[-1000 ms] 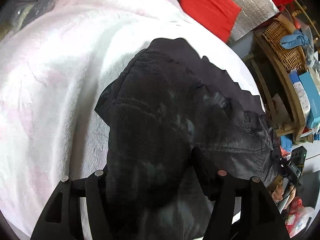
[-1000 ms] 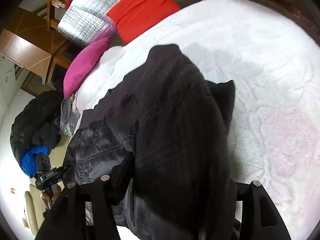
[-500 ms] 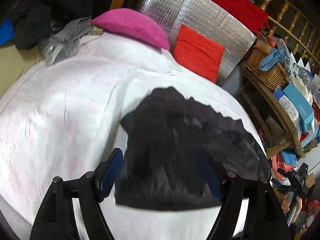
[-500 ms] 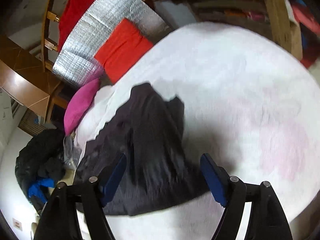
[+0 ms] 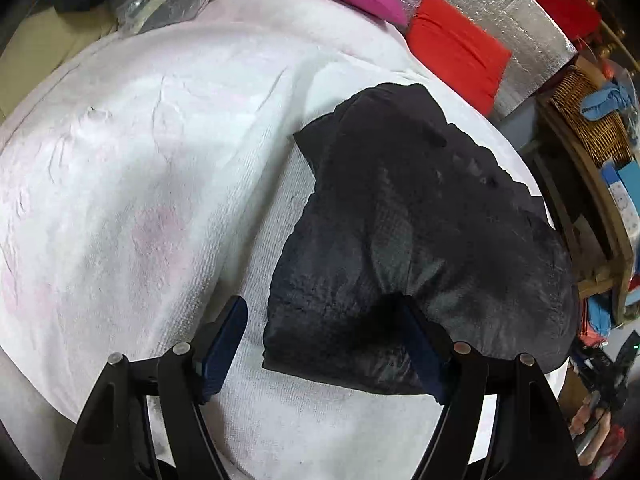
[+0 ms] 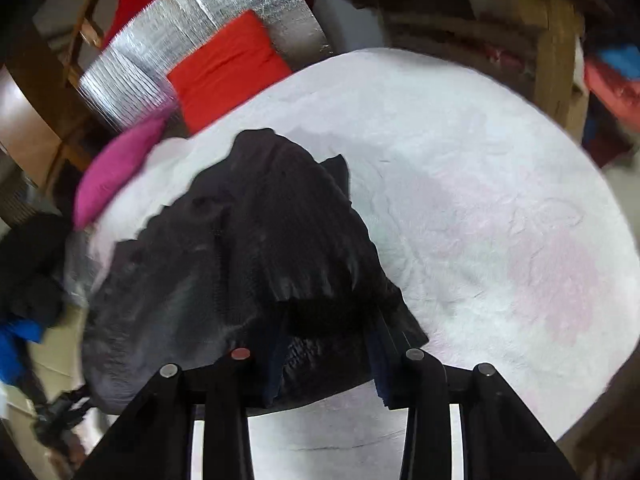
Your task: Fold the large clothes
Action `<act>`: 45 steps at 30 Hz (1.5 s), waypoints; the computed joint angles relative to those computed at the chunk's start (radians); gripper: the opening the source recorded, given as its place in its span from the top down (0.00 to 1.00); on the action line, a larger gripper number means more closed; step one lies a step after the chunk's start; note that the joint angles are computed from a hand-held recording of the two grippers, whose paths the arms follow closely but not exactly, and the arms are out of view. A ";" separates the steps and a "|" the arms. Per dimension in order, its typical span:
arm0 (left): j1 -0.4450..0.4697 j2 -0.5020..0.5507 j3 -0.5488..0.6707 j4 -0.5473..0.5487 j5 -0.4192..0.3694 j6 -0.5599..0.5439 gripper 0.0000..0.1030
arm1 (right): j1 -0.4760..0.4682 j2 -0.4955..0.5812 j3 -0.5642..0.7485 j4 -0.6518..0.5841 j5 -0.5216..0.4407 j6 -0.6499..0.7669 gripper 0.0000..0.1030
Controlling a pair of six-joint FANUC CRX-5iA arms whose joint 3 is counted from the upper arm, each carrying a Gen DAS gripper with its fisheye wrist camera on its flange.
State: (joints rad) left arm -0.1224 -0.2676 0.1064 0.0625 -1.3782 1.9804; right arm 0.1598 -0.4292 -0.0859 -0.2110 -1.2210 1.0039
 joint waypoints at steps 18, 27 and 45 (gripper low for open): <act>-0.238 0.139 0.321 -0.356 -0.016 0.052 0.16 | -0.020 0.060 0.112 0.013 0.140 0.030 0.15; -0.246 0.299 0.431 -0.386 -0.147 0.027 0.16 | 0.050 0.321 0.313 -0.029 0.048 0.131 0.30; -0.207 0.306 0.363 -0.342 -0.105 -0.008 0.14 | -0.019 0.503 0.480 -0.047 0.027 0.104 0.16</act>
State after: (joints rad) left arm -0.3289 0.0388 0.4695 -0.2794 -1.4832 1.9727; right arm 0.1409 0.0735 0.3938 -0.2583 -1.1938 1.1076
